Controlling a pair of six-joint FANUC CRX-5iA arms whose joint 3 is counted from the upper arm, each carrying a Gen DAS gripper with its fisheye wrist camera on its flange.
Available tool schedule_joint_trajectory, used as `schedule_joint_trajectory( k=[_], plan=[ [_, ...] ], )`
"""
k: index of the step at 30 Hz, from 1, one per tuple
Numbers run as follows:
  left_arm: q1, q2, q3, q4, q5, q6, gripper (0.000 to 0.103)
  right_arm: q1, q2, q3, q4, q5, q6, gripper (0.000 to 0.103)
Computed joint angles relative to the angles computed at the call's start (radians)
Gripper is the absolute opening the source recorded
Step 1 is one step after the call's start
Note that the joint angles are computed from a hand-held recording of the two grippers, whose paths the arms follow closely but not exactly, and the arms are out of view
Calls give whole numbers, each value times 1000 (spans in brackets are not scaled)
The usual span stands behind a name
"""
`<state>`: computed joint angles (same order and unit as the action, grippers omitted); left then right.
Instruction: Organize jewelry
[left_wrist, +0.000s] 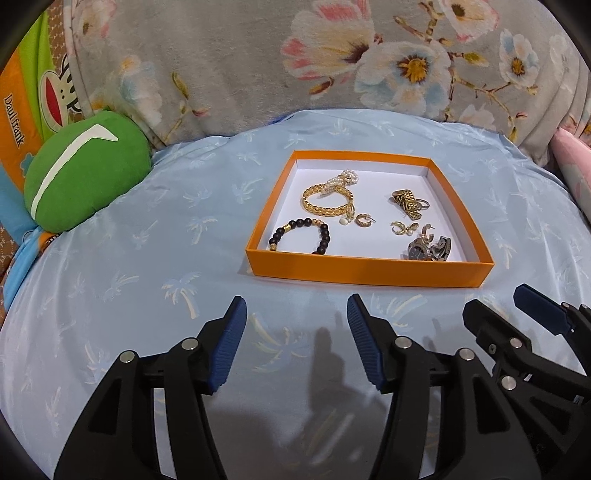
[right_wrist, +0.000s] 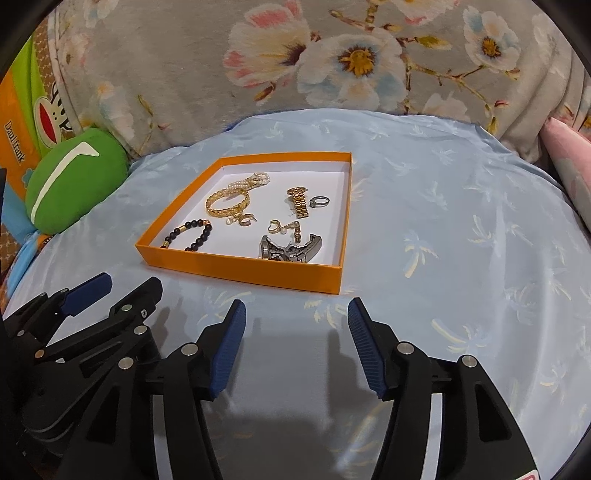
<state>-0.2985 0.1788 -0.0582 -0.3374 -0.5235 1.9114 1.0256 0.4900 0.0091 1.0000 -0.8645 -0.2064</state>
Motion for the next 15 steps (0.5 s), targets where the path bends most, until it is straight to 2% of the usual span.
schedule_joint_trajectory(
  k=[7,15],
  plan=[
    [-25,15,40,-89,-54,92,59,9,24,37,-30,-63,22,67],
    [-42,33,73,-133,-109,135,61,17,51,82,-63,-128,57,71]
  ],
)
